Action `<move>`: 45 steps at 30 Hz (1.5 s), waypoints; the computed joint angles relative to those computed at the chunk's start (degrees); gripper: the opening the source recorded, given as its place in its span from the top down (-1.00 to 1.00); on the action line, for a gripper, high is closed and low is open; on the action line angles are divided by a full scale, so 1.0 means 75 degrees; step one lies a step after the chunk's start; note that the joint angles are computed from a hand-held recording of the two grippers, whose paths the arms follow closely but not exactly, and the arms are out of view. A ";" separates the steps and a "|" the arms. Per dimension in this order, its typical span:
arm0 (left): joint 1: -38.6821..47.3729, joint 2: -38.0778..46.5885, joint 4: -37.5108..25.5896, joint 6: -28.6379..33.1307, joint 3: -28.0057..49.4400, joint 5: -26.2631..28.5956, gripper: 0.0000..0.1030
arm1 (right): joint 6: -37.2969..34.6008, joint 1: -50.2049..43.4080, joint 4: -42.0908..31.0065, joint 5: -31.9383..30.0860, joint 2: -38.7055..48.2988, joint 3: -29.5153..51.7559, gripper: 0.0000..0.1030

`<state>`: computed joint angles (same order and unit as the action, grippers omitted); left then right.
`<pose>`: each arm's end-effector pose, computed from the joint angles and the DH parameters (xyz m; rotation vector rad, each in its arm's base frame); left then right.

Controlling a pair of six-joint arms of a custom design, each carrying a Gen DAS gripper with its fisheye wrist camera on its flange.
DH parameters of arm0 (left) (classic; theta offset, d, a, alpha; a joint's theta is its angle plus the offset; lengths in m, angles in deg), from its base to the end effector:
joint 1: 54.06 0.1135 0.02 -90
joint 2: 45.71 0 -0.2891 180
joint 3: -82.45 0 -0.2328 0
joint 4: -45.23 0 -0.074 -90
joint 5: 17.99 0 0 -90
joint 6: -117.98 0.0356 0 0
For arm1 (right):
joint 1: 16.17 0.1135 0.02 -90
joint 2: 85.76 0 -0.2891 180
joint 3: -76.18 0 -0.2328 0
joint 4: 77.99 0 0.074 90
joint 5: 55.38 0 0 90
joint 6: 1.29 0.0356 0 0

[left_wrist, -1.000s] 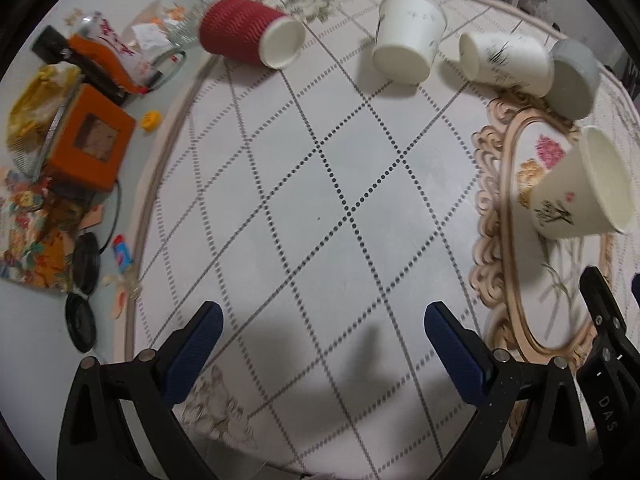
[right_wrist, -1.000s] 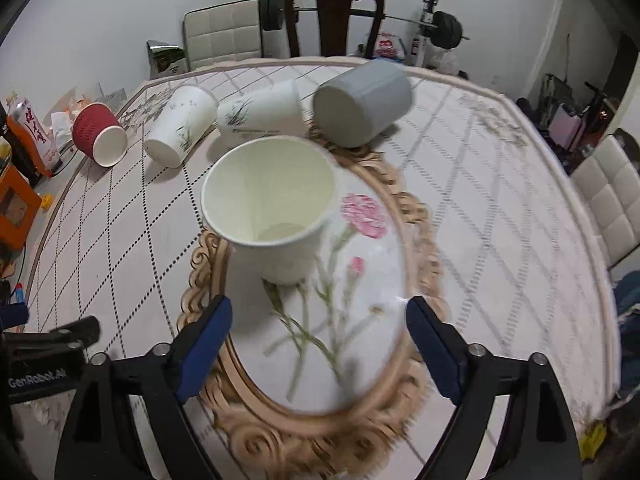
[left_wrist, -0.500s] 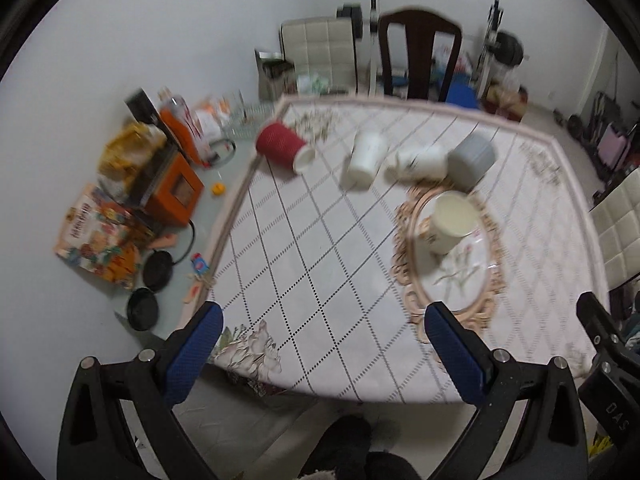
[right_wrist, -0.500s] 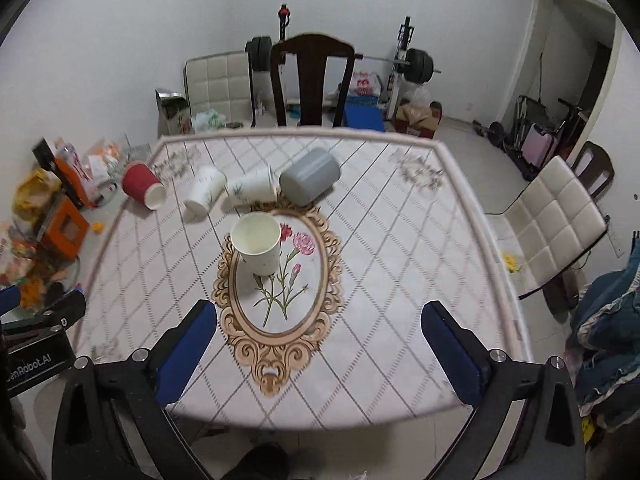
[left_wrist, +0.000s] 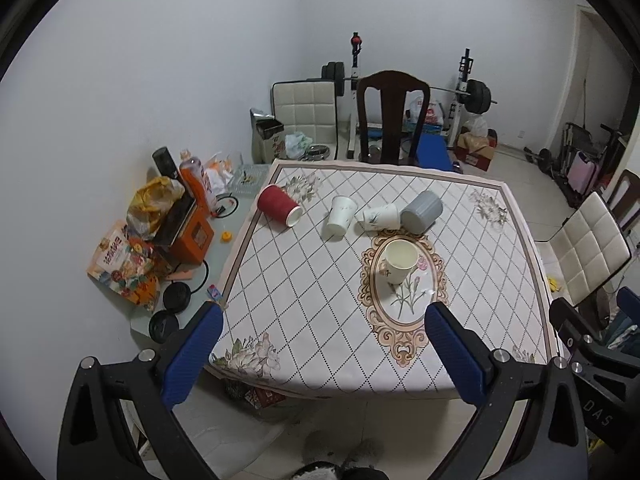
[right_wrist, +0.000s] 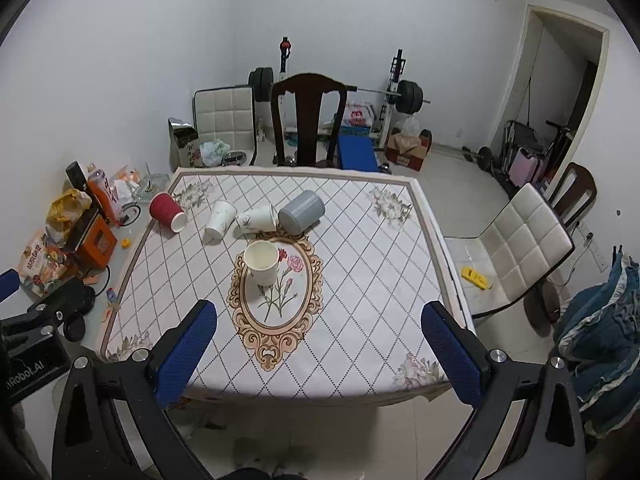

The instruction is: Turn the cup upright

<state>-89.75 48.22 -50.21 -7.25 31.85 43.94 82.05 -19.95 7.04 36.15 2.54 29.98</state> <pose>0.2389 -0.1510 0.4457 -0.1537 2.4388 0.1170 0.2452 -0.0172 0.4852 -0.0492 2.4366 -0.1143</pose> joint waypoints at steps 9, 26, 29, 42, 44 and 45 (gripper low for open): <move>0.0084 0.0043 -0.0342 0.0111 0.0166 0.0088 -1.00 | 0.0304 0.0205 -0.0613 0.0152 0.0185 0.0743 -1.00; 0.0634 -0.0181 -0.0095 0.0388 -0.0290 0.0611 -1.00 | 0.0428 0.0553 -0.0814 0.0461 0.0560 0.1021 -1.00; 0.0667 -0.0195 -0.0055 0.0420 -0.0323 0.0637 -1.00 | 0.0436 0.0553 -0.0824 0.0431 0.0599 0.1043 -1.00; 0.0654 -0.0176 0.0001 0.0419 -0.0428 0.0649 -1.00 | 0.0430 0.0547 -0.0628 0.0418 0.0459 0.0583 -1.00; 0.0667 -0.0170 0.0018 0.0430 -0.0424 0.0674 -1.00 | 0.0407 0.0525 -0.0564 0.0403 0.0409 0.0420 -1.00; 0.0658 -0.0172 0.0020 0.0428 -0.0435 0.0667 -1.00 | 0.0384 0.0504 -0.0537 0.0386 0.0393 0.0365 -1.00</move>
